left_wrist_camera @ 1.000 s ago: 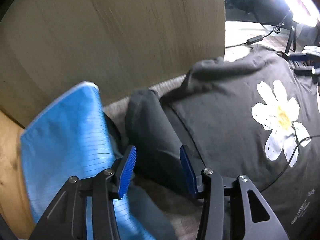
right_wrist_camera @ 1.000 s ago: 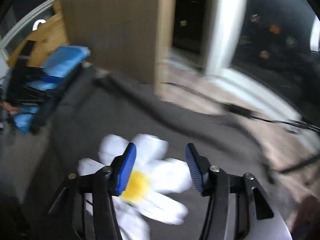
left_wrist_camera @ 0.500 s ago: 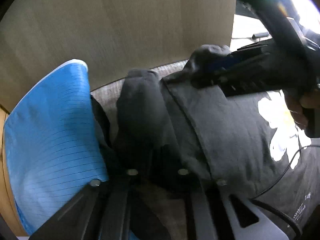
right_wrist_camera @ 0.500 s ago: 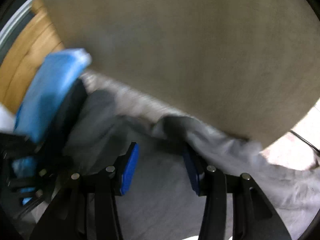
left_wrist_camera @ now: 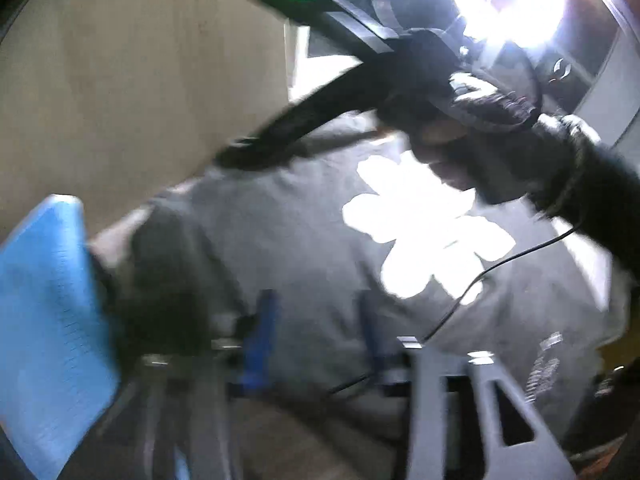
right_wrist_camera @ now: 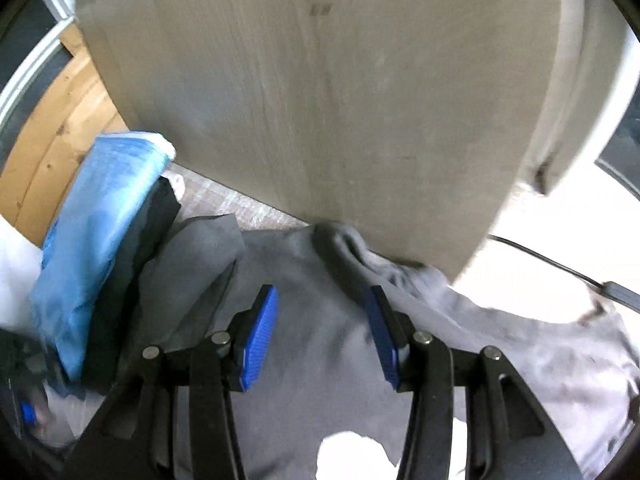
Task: Fold clothes
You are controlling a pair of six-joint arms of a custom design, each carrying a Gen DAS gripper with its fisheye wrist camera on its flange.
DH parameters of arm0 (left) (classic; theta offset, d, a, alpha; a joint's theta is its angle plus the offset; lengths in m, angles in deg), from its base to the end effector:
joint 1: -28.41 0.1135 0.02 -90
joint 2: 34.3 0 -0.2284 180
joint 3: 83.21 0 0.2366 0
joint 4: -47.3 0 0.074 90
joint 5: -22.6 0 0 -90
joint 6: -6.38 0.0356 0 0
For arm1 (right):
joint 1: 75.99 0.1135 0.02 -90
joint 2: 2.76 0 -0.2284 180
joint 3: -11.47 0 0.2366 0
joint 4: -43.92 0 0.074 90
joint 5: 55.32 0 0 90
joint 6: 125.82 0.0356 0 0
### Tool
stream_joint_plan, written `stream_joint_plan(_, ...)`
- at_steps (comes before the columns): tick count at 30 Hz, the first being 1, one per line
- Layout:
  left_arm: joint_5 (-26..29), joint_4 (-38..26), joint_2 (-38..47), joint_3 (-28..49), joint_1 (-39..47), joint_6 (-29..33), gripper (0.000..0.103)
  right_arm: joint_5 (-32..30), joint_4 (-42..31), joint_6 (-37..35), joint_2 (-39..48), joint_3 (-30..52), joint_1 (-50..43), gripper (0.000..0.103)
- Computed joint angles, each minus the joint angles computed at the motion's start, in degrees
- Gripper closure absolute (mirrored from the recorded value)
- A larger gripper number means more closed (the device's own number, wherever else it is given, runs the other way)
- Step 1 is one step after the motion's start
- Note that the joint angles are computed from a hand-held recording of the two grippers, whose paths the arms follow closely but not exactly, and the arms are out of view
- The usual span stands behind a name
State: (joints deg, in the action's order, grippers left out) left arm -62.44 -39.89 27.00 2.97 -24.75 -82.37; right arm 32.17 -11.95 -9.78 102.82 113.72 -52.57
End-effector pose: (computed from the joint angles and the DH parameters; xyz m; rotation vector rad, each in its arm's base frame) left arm 0.1030 -0.1426 0.3165 1.2678 2.4028 -0.3988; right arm 0.3422 0.1499 0.2257 0.0446 2.6482 0.3579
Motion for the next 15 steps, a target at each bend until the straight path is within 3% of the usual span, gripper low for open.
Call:
stream_joint_plan(3,-1.97,-2.34,-0.09,-1.09,6.67,-1.66,0.053,-2.86,0.62,0.44,-4.50,-3.64,-0.77,0.056)
stream_joint_plan(6,0.47,-3.34,0.73,-3.27,13.66,-4.39,0.053,-5.79,0.63,1.66,-2.38,-1.53,0.42,0.056)
stream_joint_plan(12,-2.17,-1.29,-1.03,-7.45,10.28,-7.28,0.053,-9.89,-1.53,6.49,13.82,15.90,5.08,0.056)
stream_joint_plan(15,-3.53,-2.46,-1.51,-7.17,10.86,-6.07,0.053,-11.97,-8.74,8.86,25.42,30.91,6.60,0.056)
